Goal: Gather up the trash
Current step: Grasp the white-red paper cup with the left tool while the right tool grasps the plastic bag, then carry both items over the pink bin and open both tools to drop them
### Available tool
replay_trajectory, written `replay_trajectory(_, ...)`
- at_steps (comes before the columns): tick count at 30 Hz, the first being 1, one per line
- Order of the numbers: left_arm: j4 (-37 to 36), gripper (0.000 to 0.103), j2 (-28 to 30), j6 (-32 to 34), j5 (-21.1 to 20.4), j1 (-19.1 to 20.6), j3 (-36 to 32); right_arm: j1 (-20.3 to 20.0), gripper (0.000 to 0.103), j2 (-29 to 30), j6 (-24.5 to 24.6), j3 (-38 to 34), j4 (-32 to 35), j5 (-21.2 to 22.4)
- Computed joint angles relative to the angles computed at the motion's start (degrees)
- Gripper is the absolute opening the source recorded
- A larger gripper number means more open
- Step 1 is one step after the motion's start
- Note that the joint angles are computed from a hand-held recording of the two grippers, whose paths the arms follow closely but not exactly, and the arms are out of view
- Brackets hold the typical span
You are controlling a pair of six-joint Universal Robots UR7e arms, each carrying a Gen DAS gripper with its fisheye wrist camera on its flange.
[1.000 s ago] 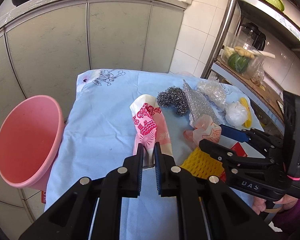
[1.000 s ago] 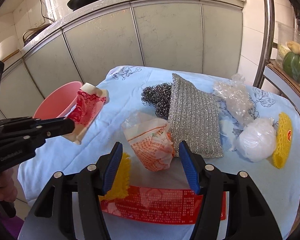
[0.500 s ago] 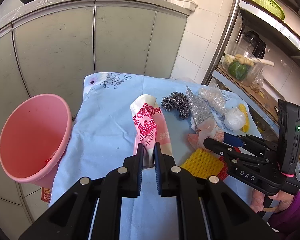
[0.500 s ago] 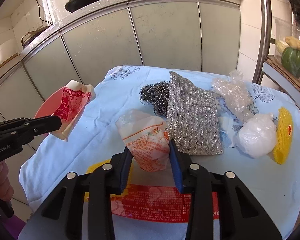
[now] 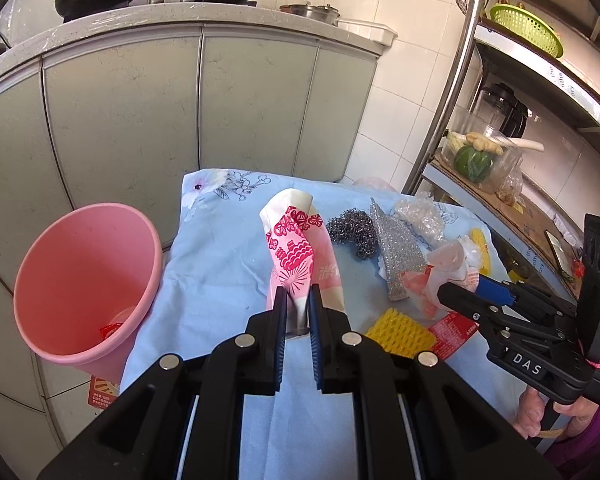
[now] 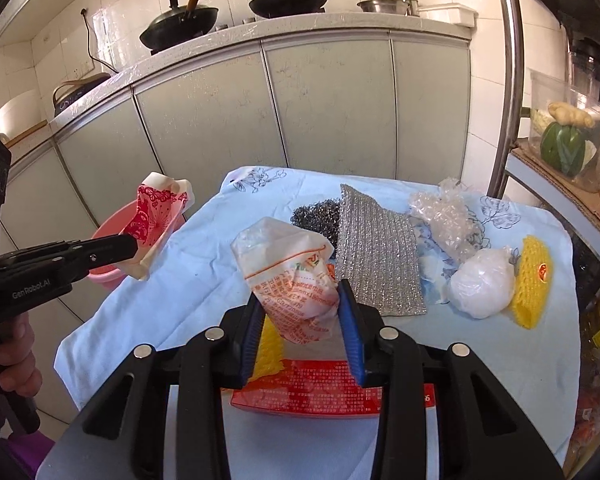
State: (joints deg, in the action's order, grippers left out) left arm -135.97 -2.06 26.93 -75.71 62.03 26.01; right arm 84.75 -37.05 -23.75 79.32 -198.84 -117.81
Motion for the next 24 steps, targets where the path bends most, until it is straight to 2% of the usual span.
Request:
replay_trajectory(13, -9.72, 0.01, -4.24, 1.17, 1.19, -0.65, 8.44, 1.67, 0.037, -0.39, -2.5, 0.3, -3.46, -0.33)
replay_trajectory(24, -18.48, 0.01, -5.87, 1.43, 4.54, -0.23, 10.9, 3.63, 0.037, 2.18, -4.82, -5.55, 0.82, 2.25)
